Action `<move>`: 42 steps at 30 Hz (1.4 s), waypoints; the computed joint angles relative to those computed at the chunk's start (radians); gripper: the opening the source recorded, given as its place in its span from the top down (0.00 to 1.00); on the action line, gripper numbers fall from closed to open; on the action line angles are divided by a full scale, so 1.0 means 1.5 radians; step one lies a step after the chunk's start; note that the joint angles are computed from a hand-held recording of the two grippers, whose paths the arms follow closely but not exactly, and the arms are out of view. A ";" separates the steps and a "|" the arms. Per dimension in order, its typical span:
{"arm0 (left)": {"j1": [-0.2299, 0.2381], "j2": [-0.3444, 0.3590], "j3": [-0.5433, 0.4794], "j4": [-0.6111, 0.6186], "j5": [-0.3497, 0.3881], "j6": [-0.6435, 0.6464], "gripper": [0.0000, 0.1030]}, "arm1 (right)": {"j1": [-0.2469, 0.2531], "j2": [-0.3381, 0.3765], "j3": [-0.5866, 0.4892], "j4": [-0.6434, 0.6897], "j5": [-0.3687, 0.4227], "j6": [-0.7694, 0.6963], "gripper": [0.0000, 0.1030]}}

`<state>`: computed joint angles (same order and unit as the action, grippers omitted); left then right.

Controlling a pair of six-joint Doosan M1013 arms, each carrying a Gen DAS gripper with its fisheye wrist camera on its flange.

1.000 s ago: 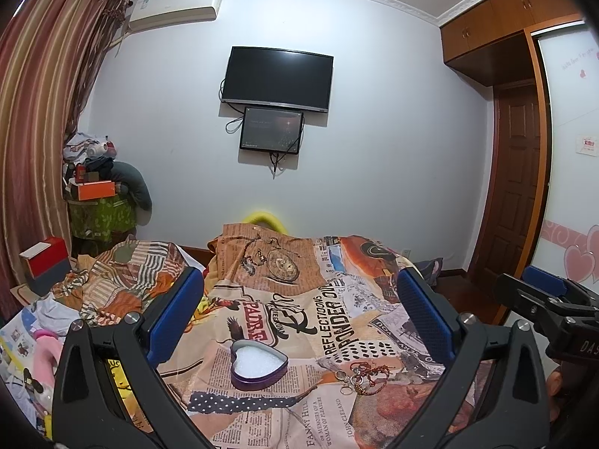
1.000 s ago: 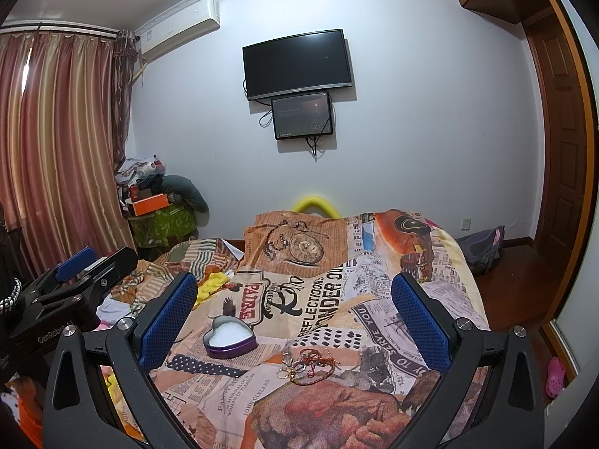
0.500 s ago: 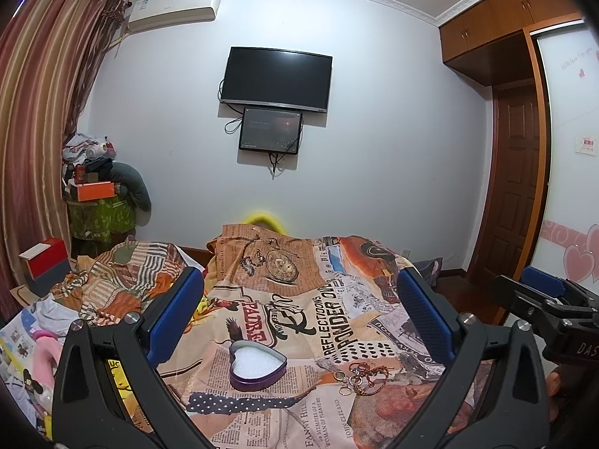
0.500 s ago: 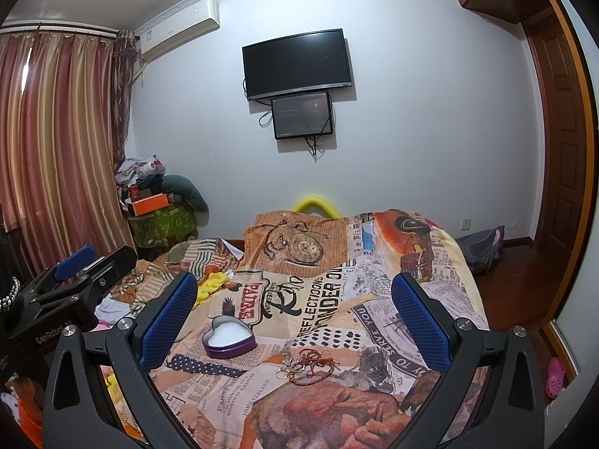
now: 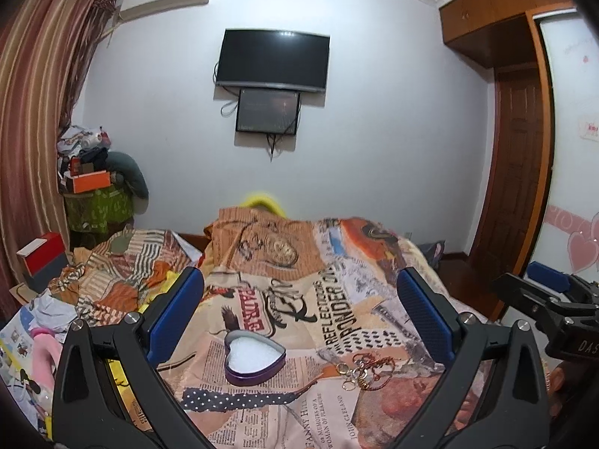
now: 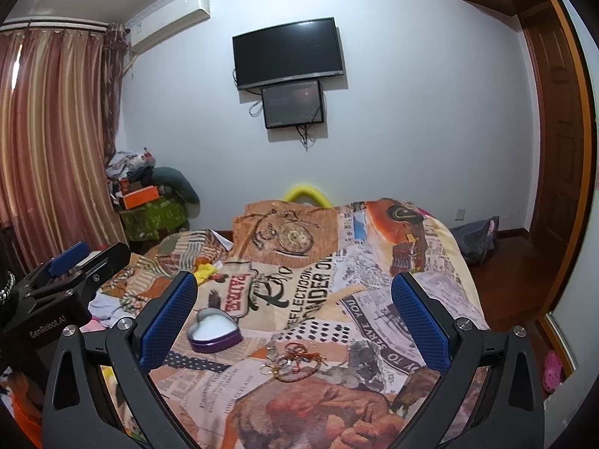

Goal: Organize jewelry
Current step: 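Move both tools down toward the jewelry pile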

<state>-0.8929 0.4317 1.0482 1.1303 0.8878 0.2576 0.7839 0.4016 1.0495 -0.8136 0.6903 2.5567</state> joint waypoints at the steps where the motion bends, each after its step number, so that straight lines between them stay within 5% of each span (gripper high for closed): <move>1: 0.004 0.007 -0.008 -0.016 0.002 0.014 0.00 | -0.003 0.003 -0.002 0.006 0.006 -0.005 0.00; 20: 0.082 0.110 -0.104 -0.451 0.039 0.324 0.00 | -0.075 0.054 -0.031 0.288 0.140 -0.193 0.00; 30: 0.088 0.140 -0.131 -0.514 0.058 0.411 0.01 | -0.099 0.096 -0.088 0.422 0.188 -0.344 0.01; 42: 0.114 0.167 -0.169 -0.668 0.066 0.525 0.33 | -0.118 0.156 -0.184 0.581 0.288 -0.505 0.50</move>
